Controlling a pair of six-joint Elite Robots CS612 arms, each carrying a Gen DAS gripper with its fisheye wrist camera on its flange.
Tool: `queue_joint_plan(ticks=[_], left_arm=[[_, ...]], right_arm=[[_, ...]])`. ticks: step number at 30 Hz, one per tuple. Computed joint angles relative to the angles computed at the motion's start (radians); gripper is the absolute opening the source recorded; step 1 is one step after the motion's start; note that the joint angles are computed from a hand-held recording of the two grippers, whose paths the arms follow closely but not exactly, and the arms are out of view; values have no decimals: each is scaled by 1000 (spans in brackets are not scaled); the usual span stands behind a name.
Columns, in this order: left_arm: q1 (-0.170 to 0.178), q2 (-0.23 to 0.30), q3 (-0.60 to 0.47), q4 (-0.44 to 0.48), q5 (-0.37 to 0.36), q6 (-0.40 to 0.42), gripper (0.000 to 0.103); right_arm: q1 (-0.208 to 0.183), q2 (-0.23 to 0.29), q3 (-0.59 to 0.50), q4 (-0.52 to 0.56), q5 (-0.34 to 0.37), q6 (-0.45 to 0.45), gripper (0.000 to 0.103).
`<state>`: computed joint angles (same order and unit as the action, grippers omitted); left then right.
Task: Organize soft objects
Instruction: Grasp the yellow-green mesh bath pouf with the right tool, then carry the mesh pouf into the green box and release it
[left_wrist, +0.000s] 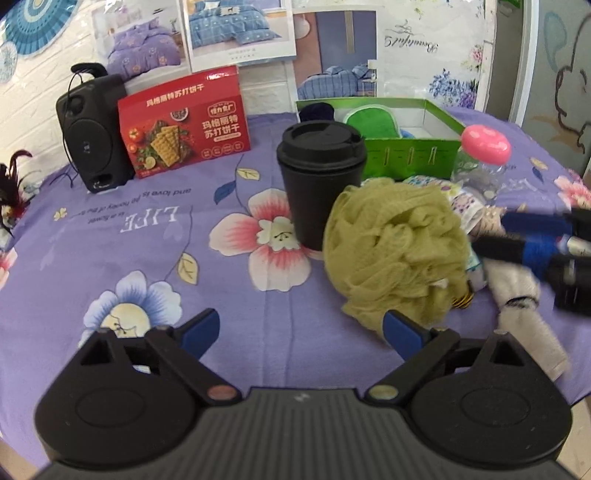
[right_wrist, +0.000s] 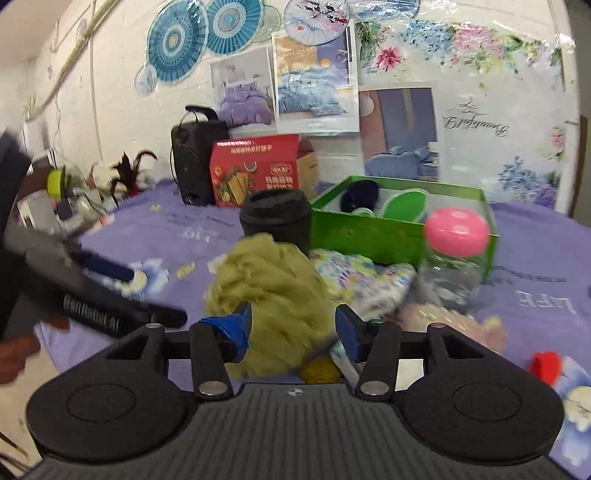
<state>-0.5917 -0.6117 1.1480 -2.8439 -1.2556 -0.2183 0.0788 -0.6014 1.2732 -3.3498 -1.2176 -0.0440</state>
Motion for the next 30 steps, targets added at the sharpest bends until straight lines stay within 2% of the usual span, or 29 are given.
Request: queue_joint_plan(ticks=[3,6,9,15,17,20,24,27,28,30], left_arm=[[5,16,-12,13,-21,71,95],[17,37,-43,49,-116,108,96],[27,61,-81,67,-206,126,95],[29,118,-159,27,-250,195,96],[31,139,-190,23,-269,211,96],[31,166,-233,52,-271,217,96],[32,177,-248,47,-270,198,95],[31,167,-229,30,-271,180,69],[30,160,-217,19,-269,169,61],[29,143,-196,11,-267,152,54]], right_arm=[[3,13,-50,43,33,-13,36],[9,20,-91,117,22,-69,37],[9,32,-141,212,34,-88,38],[12,63,-234,406,60,-133,42],[14,74,-246,417,51,-132,45],[8,86,-256,445,80,-108,51],[4,100,-272,461,105,-57,59],[-2,106,-282,475,142,-34,61],[-5,105,-274,455,157,-45,58],[-11,102,-245,380,195,-34,47]])
